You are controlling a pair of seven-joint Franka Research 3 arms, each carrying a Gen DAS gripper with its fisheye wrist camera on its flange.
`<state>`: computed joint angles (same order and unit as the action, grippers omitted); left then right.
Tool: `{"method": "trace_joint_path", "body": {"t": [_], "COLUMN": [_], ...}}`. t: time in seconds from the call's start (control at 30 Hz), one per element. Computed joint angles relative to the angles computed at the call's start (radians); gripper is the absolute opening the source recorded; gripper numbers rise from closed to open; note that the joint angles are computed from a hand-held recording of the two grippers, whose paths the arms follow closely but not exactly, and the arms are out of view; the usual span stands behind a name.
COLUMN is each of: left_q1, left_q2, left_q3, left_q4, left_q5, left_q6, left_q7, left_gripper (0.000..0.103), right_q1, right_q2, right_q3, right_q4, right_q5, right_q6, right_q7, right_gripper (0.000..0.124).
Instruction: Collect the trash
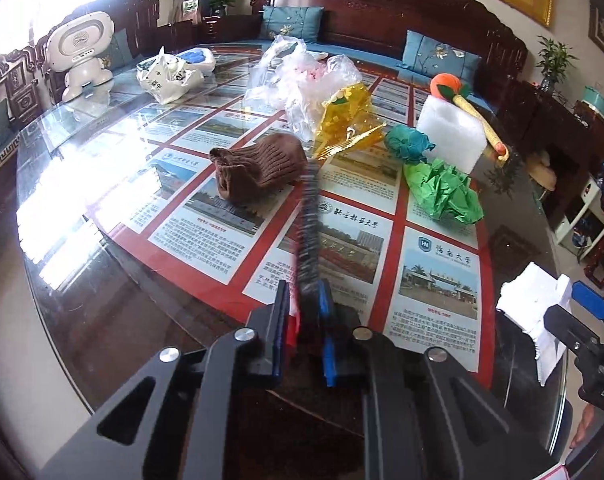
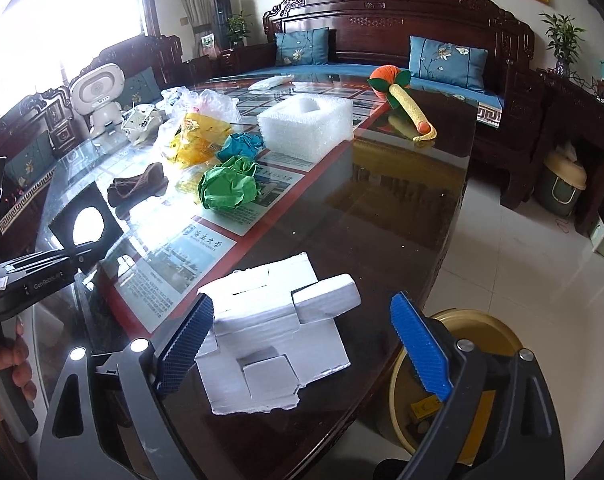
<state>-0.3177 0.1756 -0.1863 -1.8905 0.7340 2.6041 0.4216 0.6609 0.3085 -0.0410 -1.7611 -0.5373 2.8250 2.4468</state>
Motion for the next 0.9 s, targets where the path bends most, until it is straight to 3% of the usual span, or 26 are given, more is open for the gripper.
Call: {"method": "trace_joint_path", "body": {"t": [0.47, 0.7, 0.77, 0.9], "left_q1": [0.004, -0.006, -0.009, -0.029], "left_q2": [-0.009, 0.001, 0.01, 0.038], "left_q3": [-0.001, -0.015, -0.019, -0.024], "left_q4": [-0.033, -0.005, 0.004, 0.036], "left_q5": [-0.029, -0.048, -0.065, -0.093], "left_q6": [0.133, 0.15, 0.16, 0.144], "left_q7": [0.03, 0.085, 0.111, 0.155], "left_gripper": [0.008, 0.008, 0.008, 0.008], "right_q1": [0.013, -0.011, -0.028, -0.044], "right_q2": [0.007, 0.019, 0.019, 0.009], "right_q3": [-0.006, 0.023, 0.042, 0.06], "right_q4": [-0.002, -0.003, -0.011, -0.036], "right_q5": [-0.014, 0.093, 0.15, 0.243], "right_q6": [0.034, 0.049, 0.06, 0.104], "right_q7": [-0.05, -0.126, -0.167, -0.248], "right_gripper": [0.094, 0.094, 0.093, 0.073]}}
